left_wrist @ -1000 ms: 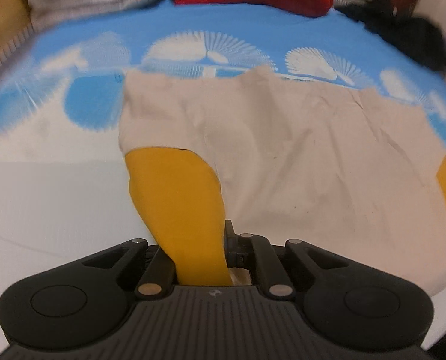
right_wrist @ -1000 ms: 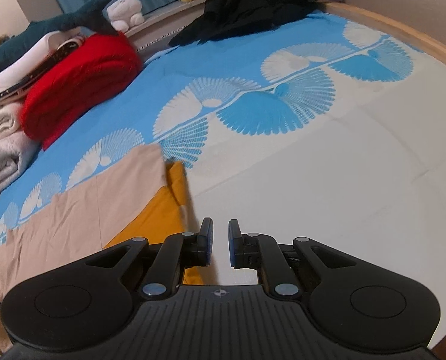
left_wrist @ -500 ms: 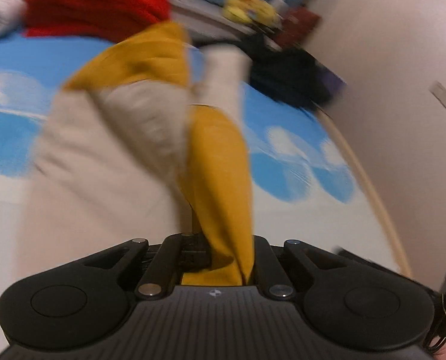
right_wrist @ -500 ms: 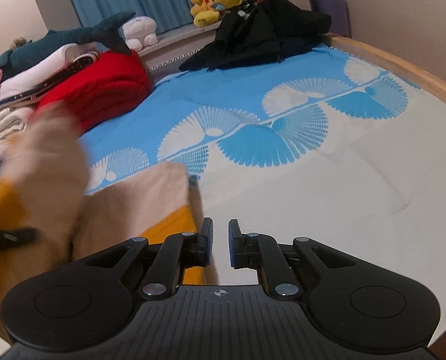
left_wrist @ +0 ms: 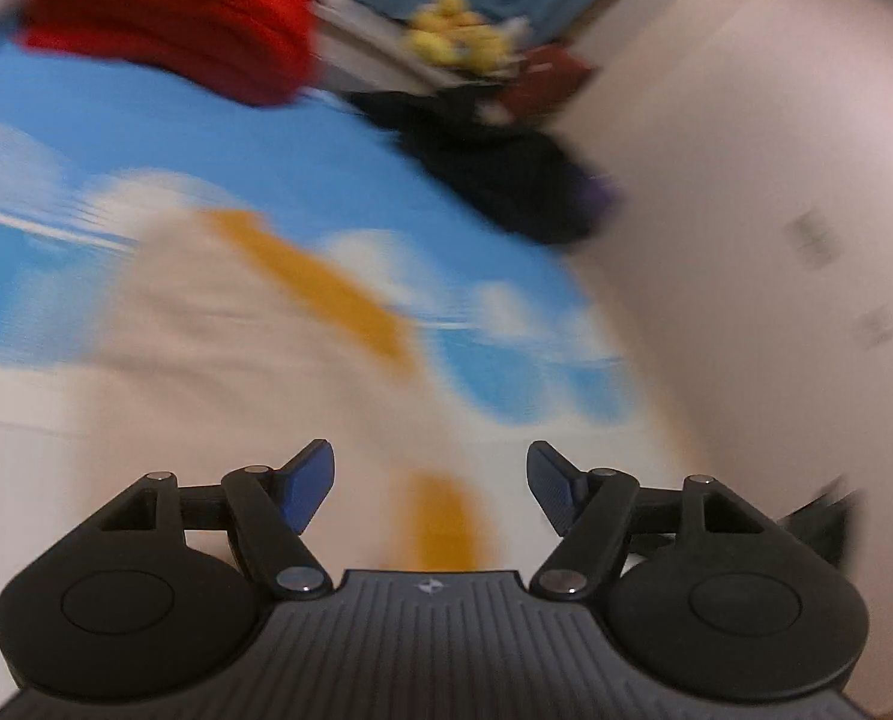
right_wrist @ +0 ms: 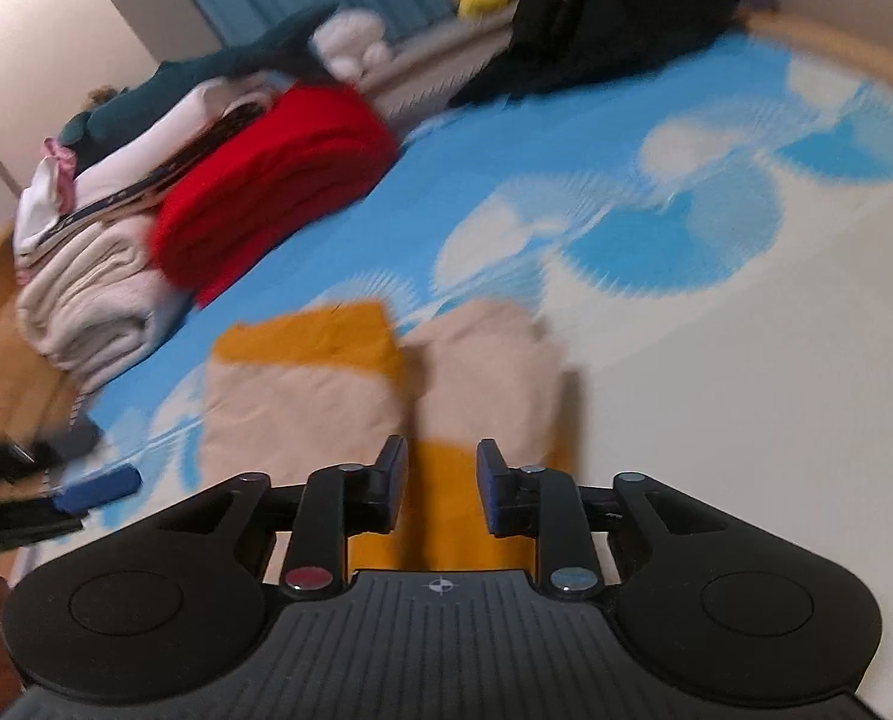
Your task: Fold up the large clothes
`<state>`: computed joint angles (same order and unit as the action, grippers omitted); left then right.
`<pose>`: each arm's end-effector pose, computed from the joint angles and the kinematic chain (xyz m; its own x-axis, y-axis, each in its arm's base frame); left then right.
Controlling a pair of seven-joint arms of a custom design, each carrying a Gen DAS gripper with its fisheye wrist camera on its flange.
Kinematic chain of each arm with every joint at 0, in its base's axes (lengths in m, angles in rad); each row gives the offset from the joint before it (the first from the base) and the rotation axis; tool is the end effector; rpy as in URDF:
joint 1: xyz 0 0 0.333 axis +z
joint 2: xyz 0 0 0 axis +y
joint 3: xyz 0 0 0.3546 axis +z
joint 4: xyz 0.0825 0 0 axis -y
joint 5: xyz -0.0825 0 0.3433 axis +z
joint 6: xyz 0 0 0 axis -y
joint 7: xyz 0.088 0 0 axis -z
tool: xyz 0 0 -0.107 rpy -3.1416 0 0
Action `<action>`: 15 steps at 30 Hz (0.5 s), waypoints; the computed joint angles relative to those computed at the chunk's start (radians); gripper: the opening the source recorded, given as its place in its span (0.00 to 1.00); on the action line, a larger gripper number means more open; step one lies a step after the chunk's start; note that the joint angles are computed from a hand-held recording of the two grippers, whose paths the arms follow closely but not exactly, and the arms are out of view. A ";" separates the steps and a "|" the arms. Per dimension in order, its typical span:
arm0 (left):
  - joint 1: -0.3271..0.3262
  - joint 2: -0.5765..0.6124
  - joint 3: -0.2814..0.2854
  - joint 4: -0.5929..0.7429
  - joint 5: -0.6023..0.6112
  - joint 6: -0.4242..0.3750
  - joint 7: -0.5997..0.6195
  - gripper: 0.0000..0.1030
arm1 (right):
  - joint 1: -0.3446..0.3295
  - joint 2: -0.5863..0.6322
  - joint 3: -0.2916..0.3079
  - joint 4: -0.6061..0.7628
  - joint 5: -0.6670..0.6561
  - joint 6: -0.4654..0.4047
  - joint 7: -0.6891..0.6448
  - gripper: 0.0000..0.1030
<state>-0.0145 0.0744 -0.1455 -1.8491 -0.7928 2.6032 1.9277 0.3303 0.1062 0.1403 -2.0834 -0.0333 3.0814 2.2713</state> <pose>0.5879 -0.0767 0.6059 -0.1482 -0.8532 0.5000 -0.7752 -0.2137 -0.5944 0.5222 0.2646 0.5468 0.0052 -0.8702 -0.4926 -0.7227 0.3372 -0.6034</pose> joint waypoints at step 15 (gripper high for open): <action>0.076 -0.076 0.077 -0.109 0.311 -0.085 0.039 0.75 | 0.098 0.128 -0.022 0.159 -0.041 -0.053 0.045 0.02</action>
